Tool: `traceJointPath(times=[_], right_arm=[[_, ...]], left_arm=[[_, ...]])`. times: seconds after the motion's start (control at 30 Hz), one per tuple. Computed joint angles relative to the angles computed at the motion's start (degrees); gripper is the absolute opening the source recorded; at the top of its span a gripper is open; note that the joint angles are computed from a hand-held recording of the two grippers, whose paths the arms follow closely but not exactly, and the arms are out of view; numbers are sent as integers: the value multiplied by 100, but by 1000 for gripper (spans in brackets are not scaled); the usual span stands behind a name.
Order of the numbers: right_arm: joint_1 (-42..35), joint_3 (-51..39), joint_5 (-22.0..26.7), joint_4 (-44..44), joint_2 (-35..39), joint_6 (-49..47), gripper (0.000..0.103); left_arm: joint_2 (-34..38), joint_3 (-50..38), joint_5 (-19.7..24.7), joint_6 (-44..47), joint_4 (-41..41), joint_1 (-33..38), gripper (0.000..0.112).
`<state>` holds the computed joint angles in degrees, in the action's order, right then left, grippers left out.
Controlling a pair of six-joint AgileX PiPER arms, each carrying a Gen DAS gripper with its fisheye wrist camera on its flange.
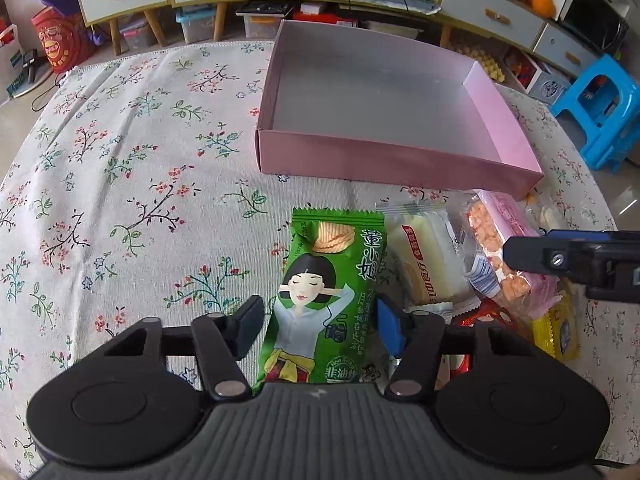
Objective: Organize snacks
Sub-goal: 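Grasp the green girl-print pack with left tool while right tool grasps pink bar, then carry both packs over the pink box while right tool releases the pink bar inside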
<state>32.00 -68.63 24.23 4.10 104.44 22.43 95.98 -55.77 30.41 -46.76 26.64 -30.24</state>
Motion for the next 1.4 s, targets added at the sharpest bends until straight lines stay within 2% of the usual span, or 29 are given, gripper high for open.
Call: traceJointPath(times=[0.03,0.13,0.2,0.33,0.67,0.9,1.07,1.2,1.33,1.4], right_arm=[[17,-40,43,-32,51,12,51],[-6,-67,73,200,144,-224,34],[-76,14,33,408,109,-405,32],[-166,117,-53,840,-63,-658,32],[-368,263,-131,1081,-412,-609,31],[-700,144,-407,1417,-407,-734,31],[-937,-66,-741,1825,-244,-1042,31],[-1167,-355,-896,2180,59,-1310,31],[-1306,-471,-917,2785,252,-1837,31],[-1289,-522,-948,2761,315,-1859,31]], left_arm=[[1,13,-15,18,-33,-3,50],[-41,64,-25,-13,-19,-20,45],[-91,53,11,91,-195,22,43],[-333,141,-98,569,-844,239,42],[-620,232,-456,69,-361,251,42],[-227,-450,-689,415,-774,483,42],[187,-843,-973,-223,-222,499,42],[323,-995,-1095,-115,-454,587,42],[409,-987,-1267,-317,-196,668,42],[477,-1007,-1356,-131,-390,743,42]])
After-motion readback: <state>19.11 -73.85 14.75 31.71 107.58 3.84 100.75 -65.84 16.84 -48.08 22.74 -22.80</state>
